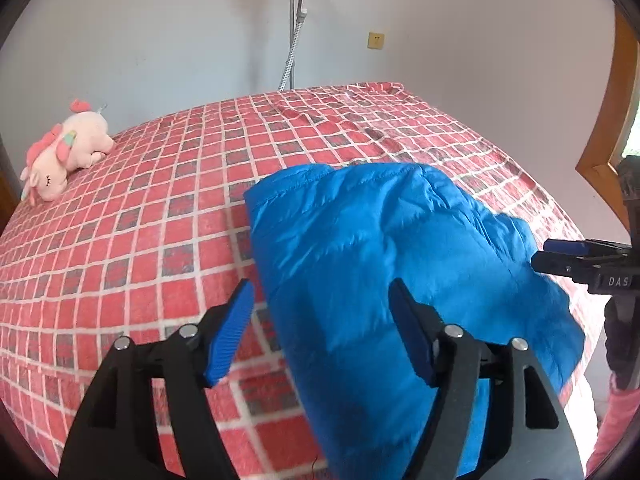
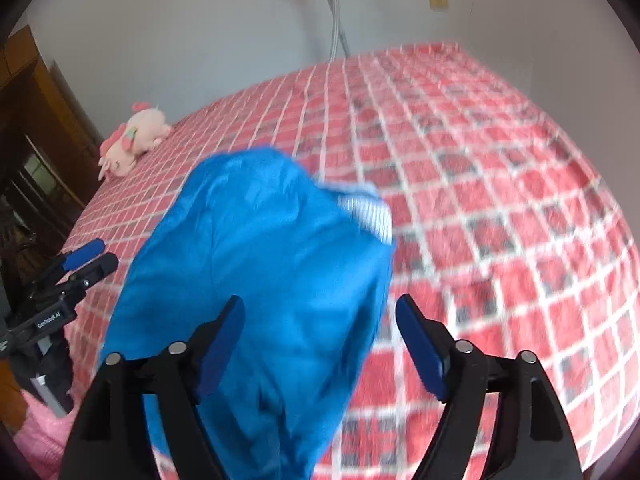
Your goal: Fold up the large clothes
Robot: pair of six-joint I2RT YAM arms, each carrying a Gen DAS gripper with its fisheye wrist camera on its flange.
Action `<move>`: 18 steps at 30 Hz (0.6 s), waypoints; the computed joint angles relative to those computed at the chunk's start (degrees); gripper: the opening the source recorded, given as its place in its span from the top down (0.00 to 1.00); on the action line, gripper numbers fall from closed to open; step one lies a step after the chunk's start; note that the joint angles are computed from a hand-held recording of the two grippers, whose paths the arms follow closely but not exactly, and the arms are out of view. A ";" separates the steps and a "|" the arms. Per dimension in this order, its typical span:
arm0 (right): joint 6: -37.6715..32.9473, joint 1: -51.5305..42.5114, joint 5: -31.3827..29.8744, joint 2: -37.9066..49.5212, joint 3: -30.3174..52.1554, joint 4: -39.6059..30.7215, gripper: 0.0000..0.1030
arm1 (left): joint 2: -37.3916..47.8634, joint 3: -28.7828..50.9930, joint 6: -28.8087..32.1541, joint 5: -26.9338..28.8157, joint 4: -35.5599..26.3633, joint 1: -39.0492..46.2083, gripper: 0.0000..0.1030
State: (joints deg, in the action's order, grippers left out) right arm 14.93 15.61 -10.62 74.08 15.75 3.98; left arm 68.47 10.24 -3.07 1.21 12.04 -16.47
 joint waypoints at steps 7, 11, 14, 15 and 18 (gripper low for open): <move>-0.33 -2.09 -7.58 -1.15 -2.70 -1.83 0.14 | -8.00 -3.47 1.42 2.25 -4.71 1.21 0.25; -0.36 -2.58 -12.10 5.10 -2.38 1.26 0.10 | -5.46 -3.86 2.40 5.95 -3.27 3.23 0.23; -0.49 -3.55 -14.99 10.75 -1.72 4.82 0.08 | 1.00 -3.31 2.47 8.15 0.61 4.06 0.22; -0.65 -4.10 -16.58 13.46 -1.24 6.34 0.07 | 3.13 -3.15 2.51 8.87 2.04 4.31 0.20; -1.12 -5.15 -20.00 19.26 0.07 9.29 0.06 | 9.85 -2.72 3.10 11.69 7.27 5.86 0.15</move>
State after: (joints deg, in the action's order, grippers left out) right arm 13.81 10.45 -30.62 93.34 15.81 13.28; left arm 78.32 7.52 0.03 12.90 19.30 -10.60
